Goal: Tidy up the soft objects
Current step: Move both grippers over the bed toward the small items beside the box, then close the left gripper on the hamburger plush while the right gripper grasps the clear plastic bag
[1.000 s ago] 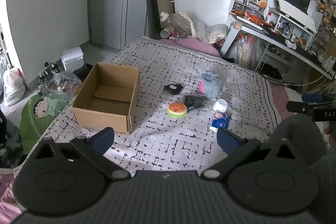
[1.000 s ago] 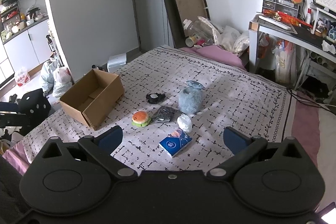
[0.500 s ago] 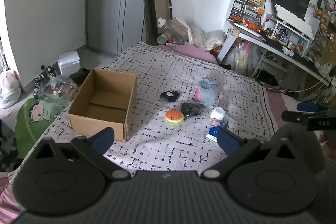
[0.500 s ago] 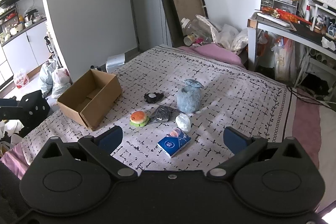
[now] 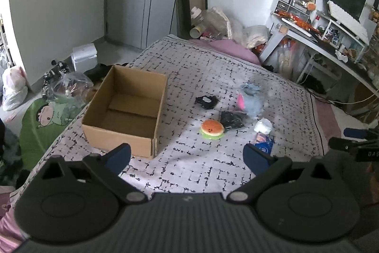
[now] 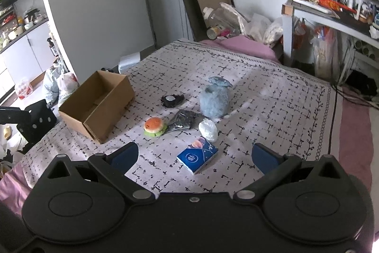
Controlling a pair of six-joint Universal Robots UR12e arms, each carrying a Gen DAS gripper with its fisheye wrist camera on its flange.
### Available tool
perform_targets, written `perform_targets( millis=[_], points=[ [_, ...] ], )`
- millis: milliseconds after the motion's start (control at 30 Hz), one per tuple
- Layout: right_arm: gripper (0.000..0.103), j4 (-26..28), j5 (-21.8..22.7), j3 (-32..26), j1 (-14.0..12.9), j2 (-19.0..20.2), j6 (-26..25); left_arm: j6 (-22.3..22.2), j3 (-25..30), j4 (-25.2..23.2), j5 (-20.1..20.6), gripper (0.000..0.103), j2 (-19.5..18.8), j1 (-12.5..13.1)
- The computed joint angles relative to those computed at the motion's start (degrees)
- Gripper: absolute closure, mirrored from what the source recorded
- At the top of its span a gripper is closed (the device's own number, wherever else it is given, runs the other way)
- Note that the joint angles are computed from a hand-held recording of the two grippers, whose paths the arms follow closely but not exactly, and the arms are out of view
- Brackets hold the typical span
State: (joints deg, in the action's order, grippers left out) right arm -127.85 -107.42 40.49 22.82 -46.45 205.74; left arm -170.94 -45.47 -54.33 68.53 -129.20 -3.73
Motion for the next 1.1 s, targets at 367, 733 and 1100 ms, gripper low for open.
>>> perform_targets(
  millis=[367,733,1100],
  points=[
    [0.0,-1.34,1.47,1.39,-0.91,0.27,1.54,2.32,6.13,-3.06,0.0,0.004,-4.0,-0.47],
    [0.011,1.61,3.32,1.18,-2.03,1.19,6.4,6.16,13.8,-7.13,0.21,0.012,-9.12,-2.16],
    [0.022,4.17,6.8,-1.56,-3.13,3.5,10.45,6.75,25.06,-11.42,-1.22,0.023,-16.38,-3.63]
  ],
)
